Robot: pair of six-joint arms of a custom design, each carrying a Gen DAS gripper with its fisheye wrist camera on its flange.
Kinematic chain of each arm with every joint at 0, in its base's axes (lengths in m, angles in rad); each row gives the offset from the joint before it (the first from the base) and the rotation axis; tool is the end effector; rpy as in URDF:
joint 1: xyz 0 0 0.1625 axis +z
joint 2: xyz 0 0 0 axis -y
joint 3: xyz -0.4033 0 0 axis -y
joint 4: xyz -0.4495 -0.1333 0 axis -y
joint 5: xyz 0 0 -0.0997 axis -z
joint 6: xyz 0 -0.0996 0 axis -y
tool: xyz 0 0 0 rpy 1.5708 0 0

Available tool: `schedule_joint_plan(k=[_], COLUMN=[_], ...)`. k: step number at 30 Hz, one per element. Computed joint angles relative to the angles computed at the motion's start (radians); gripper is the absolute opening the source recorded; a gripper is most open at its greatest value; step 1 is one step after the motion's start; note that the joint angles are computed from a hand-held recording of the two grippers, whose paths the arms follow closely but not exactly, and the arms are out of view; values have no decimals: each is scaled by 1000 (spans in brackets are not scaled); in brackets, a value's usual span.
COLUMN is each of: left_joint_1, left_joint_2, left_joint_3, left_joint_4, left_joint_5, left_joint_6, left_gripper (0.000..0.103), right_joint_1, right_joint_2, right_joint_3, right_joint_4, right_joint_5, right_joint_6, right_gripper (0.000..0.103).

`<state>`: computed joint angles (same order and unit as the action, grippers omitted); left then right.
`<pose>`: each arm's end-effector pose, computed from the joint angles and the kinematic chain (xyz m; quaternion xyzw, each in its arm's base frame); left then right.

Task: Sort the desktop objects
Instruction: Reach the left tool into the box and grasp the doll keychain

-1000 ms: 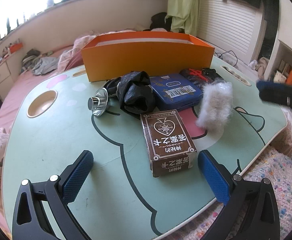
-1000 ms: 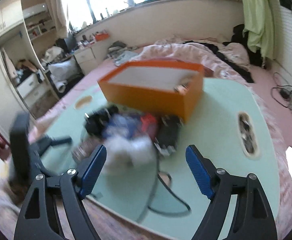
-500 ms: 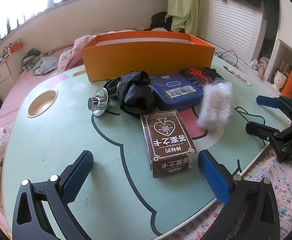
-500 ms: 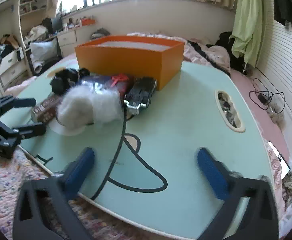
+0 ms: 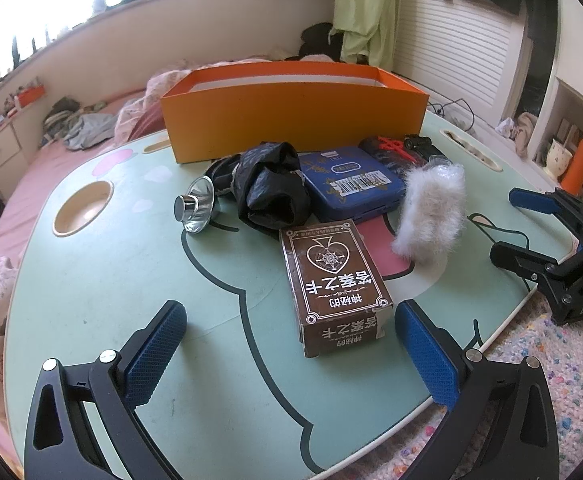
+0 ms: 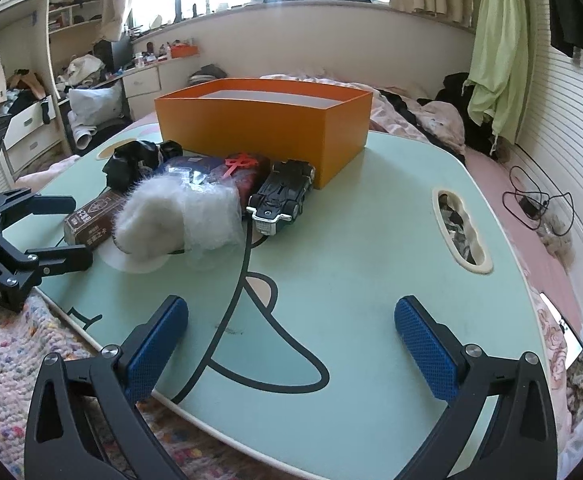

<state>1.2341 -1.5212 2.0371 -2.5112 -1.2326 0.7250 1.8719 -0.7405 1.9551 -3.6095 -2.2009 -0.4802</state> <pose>-0.0216 -0.5651 0.2990 0.4573 0.8489 -0.1720 0.2015 0.2436 -0.5329 0.0318 0.2170 -0.8528 0.3539 0.3168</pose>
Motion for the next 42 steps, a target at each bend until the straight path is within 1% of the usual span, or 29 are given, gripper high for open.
schedule_joint_plan(k=[6, 8, 9, 10, 11, 14, 16, 17, 19, 21, 25, 27, 28, 29, 31, 33, 36, 37, 38, 40, 42], left_joint_1=[2, -10, -24, -38, -50, -87, -116, -132, -159, -176, -184, -177, -174, -171, -164, -162, -165, -166, -167, -162, -161], left_joint_2=[4, 3, -1, -9, -20, -43, -24, 2, 83, 197, 397, 481, 507, 532, 564, 582, 601, 608, 618, 637, 652], left_joint_3=[-9, -8, 2, 12, 18, 0, -50, -90, -197, -324, -508, -591, -615, -640, -664, -673, -680, -683, -691, -711, -723], left_joint_4=[14, 10, -24, -59, -89, -114, -66, -21, 112, 256, 422, 516, 552, 583, 618, 621, 623, 623, 625, 648, 659], left_joint_5=[-8, 23, 55, 72, 70, -12, -65, -78, -83, -71, -8, 5, 7, 8, -2, 5, 7, 15, 27, 19, 28], left_joint_6=[16, 12, 14, 21, 39, 74, 48, 16, -72, -169, -332, -428, -465, -498, -541, -576, -587, -593, -605, -622, -615], left_gripper=[103, 103, 103, 103, 103, 103, 103, 103, 103, 103, 102, 96, 90, 89, 87, 86, 85, 83, 79, 79, 78], right_joint_1=[-3, -3, -4, -5, -6, -8, -8, -8, -9, -9, -9, -10, -10, -11, -12, -13, -14, -15, -15, -15, -15], right_joint_2=[0, 0, -1, -2, -3, -3, -3, -3, -3, -3, -2, -2, -2, -2, -2, -1, 0, 0, 0, -1, -1], right_joint_3=[1, 3, 4, 6, 7, 9, 8, 9, 9, 9, 9, 10, 11, 11, 11, 13, 15, 15, 16, 17, 19], right_joint_4=[-3, -7, -8, -10, -12, -17, -18, -18, -18, -19, -23, -28, -30, -32, -34, -40, -46, -48, -50, -51, -52], right_joint_5=[6, 8, 10, 12, 13, 16, 17, 17, 19, 19, 22, 24, 25, 26, 29, 31, 34, 35, 36, 36, 37], right_joint_6=[-4, -5, -5, -6, -7, -9, -10, -10, -12, -12, -14, -16, -16, -16, -18, -19, -22, -23, -24, -23, -24], right_gripper=[103, 103, 103, 103, 103, 103, 103, 103, 103, 103, 103, 103, 103, 103, 103, 103, 103, 103, 103, 103, 103])
